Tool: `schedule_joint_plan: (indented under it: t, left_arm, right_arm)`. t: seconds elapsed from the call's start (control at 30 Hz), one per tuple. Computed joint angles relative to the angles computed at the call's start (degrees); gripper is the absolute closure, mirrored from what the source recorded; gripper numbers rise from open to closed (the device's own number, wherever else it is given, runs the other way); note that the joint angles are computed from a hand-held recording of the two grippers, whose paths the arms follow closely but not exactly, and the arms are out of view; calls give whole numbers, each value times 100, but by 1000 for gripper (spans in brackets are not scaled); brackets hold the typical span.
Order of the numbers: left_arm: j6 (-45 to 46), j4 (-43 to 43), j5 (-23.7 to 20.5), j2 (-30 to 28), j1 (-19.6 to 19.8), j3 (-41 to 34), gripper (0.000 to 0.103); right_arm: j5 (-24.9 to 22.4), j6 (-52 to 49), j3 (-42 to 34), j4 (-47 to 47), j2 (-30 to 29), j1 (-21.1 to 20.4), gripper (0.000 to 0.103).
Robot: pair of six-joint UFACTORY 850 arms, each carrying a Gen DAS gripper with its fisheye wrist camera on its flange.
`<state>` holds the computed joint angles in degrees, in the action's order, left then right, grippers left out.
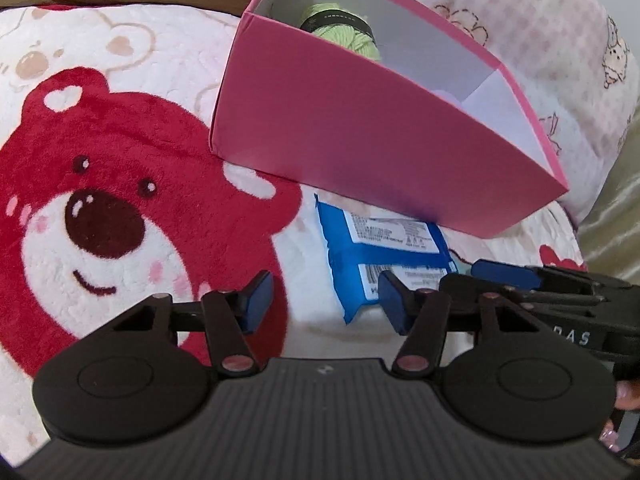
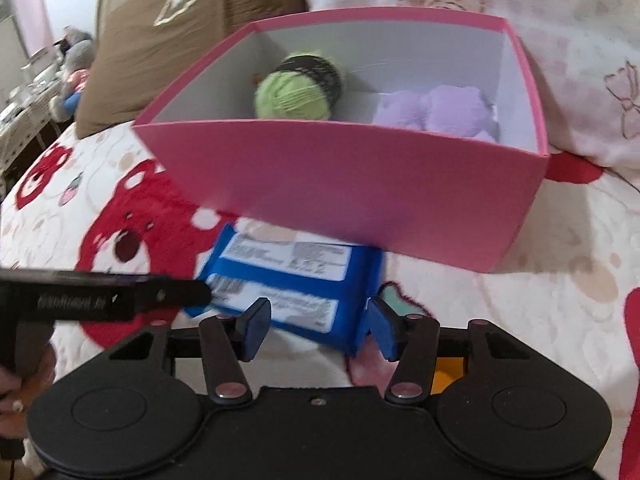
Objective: Organize objects
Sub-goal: 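Lower the left tool onto the blue wipes pack and close on it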
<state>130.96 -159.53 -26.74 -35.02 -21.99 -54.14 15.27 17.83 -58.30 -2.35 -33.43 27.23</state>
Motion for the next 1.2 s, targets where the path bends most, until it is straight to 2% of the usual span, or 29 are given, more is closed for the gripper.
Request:
schedule_joint_plan:
  t: [0.07, 0.13, 0.23, 0.33, 0.43, 0.6, 0.67, 0.7, 0.83, 0.97, 1.07, 1.2]
  left_arm:
    - [23, -34, 72, -90, -17, -141, 51]
    - [-250, 236, 345, -185, -13, -317, 51]
    - [-284, 331, 393, -197, 2, -309, 52]
    - [153, 50, 431, -200, -51, -303, 53]
    - [618, -315, 465, -209, -111, -304, 53]
    - [456, -122, 315, -245, -50, -303, 55]
    - [282, 107, 101, -249, -9, -258, 69]
    - [122, 303, -35, -265, 21, -242, 71]
    - [165, 269, -384, -333, 44, -172, 73]
    - [-420, 718, -429, -332, 124, -186, 78]
    - [-303, 656, -384, -304, 110, -170, 79]
    - [57, 437, -343, -315, 48, -180, 79]
  right_arm:
    - [-7, -7, -48, 35, -57, -17, 44]
    - [-74, 155, -152, -76, -158, -36, 44]
    - [-237, 198, -359, -17, -350, -37, 45]
    - [-284, 743, -450, -239, -424, -59, 45]
    - [-198, 632, -399, -230, -424, -49, 45]
    - [-159, 1519, -443, -1068, -470, -125, 45]
    - [-105, 1588, -448, -1247, -470, -115, 50]
    - [-55, 1643, -431, -1358, -455, -103, 57]
    - [-16, 1095, -363, -855, -410, -37, 60]
    - [8, 602, -341, -409, -393, 10, 60]
    - [16, 228, -297, -106, -346, 46, 60]
    - [114, 452, -194, -341, -293, 44, 60]
